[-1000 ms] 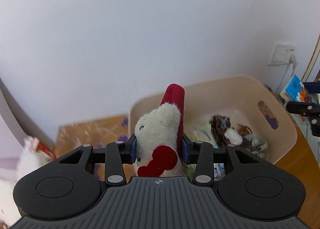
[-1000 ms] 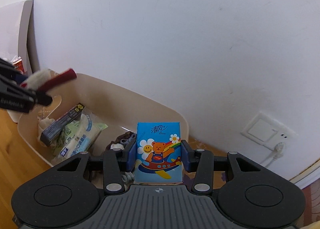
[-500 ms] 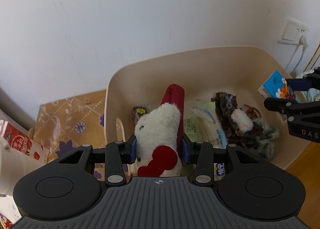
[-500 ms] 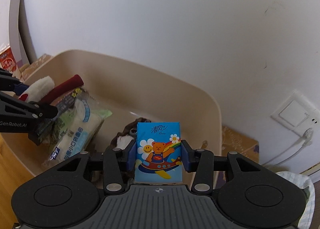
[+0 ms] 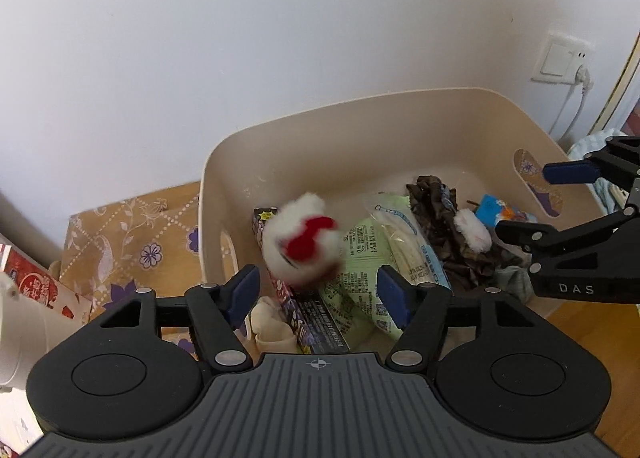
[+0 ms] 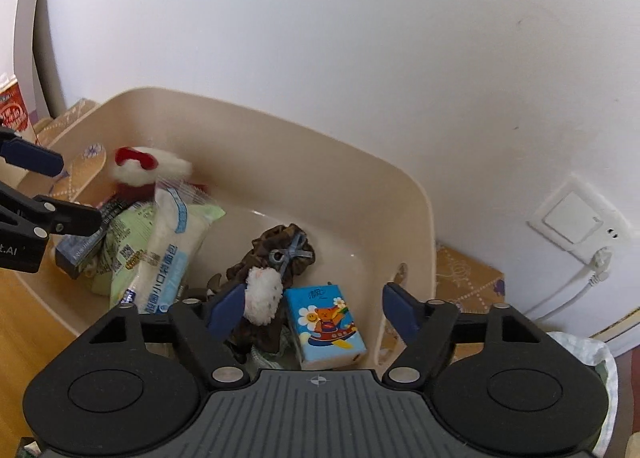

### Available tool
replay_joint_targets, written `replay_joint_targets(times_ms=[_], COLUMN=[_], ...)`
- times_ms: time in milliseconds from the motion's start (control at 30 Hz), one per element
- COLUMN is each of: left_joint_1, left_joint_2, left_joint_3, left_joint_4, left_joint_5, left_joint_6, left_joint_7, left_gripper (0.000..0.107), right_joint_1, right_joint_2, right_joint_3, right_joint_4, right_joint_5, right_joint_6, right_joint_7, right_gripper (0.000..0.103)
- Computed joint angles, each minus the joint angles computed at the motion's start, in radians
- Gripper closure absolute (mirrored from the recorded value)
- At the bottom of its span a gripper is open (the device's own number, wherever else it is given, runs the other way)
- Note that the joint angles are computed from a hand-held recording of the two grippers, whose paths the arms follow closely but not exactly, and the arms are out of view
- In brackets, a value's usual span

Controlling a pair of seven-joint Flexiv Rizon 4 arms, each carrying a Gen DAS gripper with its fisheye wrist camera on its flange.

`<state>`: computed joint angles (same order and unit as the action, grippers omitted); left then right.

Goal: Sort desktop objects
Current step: 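Open both tools to drop the plush and tissue pack into the basket, then move both tools back to the table, left tool to the black box, right to the orange bottle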

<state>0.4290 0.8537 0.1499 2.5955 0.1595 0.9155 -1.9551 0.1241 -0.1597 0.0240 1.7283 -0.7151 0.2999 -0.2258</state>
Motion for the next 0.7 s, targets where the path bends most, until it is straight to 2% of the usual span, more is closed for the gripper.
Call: replay_joint_targets(times_ms=[100,200,333,400,467,700], left_joint_1=[0.016,0.024,-0.008,-0.032,-0.031,-0.116], left_joint_2=[0.042,0.061,0.146,0.190,0.201,0.301], left_joint_3=[-0.021,-0.041,-0.052,-0.052,-0.076,-0.127], left_joint_4=[-0.004,-0.010,-0.019,-0.020,-0.023,0.008], left_joint_5=[0.020,0.020,0.020,0.037,0.041,0.076], left_joint_6=[-0.041,-0.064,-0.170,-0.224,-0.243,-0.396], left_joint_7=[-0.029,-0.051,-0.129,-0.174,-0.181,-0.269], left_gripper=[0.040,0.039,0.039,0.038,0.035,0.035], right_joint_1=[0.014,0.027,0.050,0.048,0.055,0.093], right_joint_2=[0.018,0.041,0.073,0.082,0.089,0.100], right_joint_3=[0.010,0.023,0.047,0.053,0.063,0.098], right_joint_4=[0.003,0.017,0.036,0.058,0.070,0.097], right_joint_5=[-0.019,-0.046,-0.085,-0.098,-0.102,-0.042], right_joint_6=[-0.027,-0.046,-0.086,-0.065,-0.064,-0.088], right_joint_7=[0.029,0.058,0.116,0.139,0.159,0.191], right_gripper=[0.014,0.012,0.012,0.006,0.005,0.002])
